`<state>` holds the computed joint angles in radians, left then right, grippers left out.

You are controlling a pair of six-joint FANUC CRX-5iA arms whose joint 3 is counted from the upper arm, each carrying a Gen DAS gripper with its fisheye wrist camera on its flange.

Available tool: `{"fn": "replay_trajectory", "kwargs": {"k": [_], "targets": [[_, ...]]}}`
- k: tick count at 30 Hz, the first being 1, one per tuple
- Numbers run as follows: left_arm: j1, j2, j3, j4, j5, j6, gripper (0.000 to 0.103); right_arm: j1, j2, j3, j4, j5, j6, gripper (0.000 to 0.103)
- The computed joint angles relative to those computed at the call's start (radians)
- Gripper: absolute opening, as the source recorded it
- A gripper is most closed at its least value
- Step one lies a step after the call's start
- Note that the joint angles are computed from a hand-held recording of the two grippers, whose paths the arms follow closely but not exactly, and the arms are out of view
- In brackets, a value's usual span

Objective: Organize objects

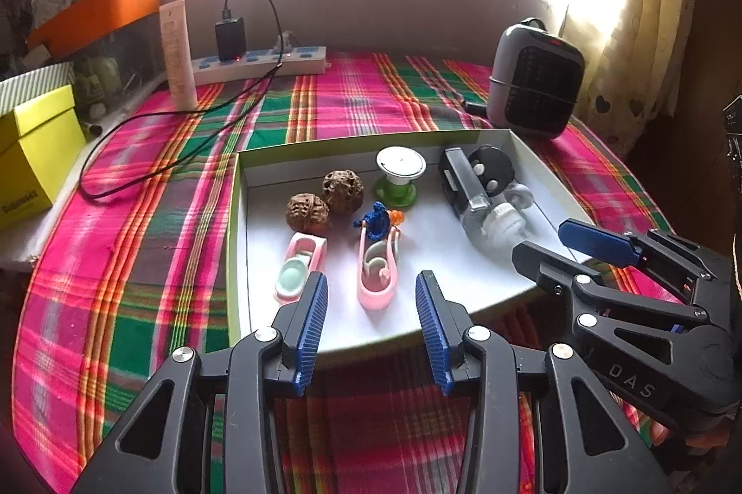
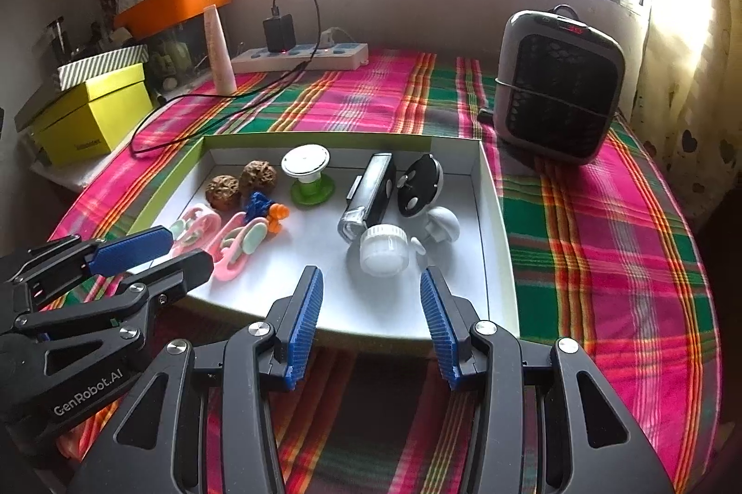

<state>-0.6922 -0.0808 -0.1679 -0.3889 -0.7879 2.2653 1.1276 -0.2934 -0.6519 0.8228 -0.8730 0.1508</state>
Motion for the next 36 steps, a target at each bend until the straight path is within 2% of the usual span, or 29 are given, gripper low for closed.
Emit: {"fn": "replay_trajectory", "kwargs": {"k": [13,20,36], "targets": [[-0.058,-0.067,-0.036,-0.058,-0.044,0.093,0.038,0.107,-0.053,-0.038,0.031,-0.091,-0.101,0.045],[-0.086,-0.080,-0.057,-0.063,-0.063,0.104,0.038,0.169,-0.060,-0.053,0.007,-0.136,-0.133,0.045],[-0.120,-0.078,-0.088,-0.044,-0.085,0.117,0.038,0.240,-0.084,-0.089,-0.041,-0.187,-0.189,0.045]]}}
